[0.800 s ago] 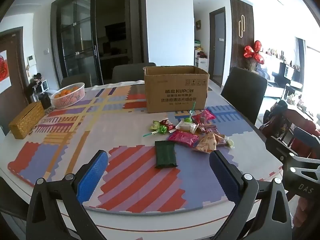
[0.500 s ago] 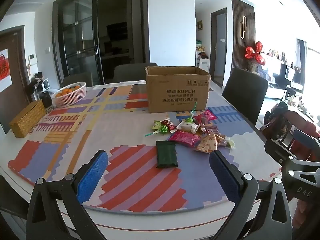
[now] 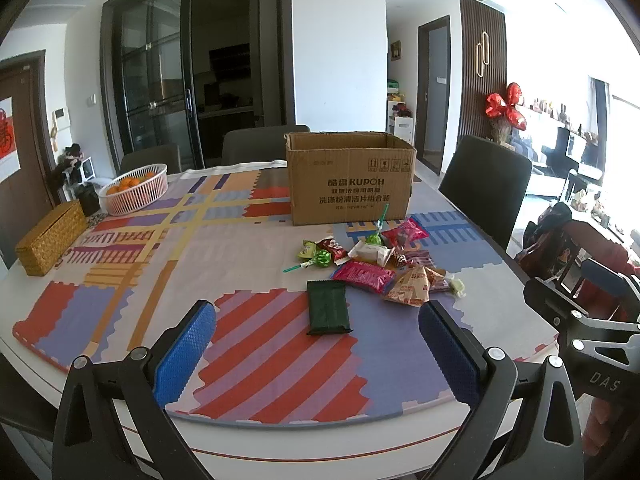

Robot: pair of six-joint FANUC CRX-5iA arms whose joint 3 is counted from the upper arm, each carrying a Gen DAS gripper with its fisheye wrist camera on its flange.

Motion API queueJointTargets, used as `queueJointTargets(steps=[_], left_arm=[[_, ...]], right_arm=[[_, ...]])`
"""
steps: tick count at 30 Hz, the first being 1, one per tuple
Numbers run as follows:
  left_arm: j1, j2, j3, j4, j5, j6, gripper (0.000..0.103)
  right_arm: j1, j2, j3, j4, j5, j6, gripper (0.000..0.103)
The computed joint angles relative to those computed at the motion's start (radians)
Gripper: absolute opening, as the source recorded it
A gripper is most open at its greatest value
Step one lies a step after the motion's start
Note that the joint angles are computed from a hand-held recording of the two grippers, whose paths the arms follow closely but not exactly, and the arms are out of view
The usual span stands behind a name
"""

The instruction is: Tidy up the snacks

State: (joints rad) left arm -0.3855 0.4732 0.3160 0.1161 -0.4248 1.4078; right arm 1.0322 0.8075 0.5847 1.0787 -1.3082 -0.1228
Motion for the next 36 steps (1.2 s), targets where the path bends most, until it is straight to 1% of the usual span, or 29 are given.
queueJointTargets(steps=[36], left_arm=[[0.004,-0.001,-0.008,0.024,0.006,-0.02,0.103]], right_arm=[[-0.001,0.002,0.003,0.0,0.001,0.003,0.103]])
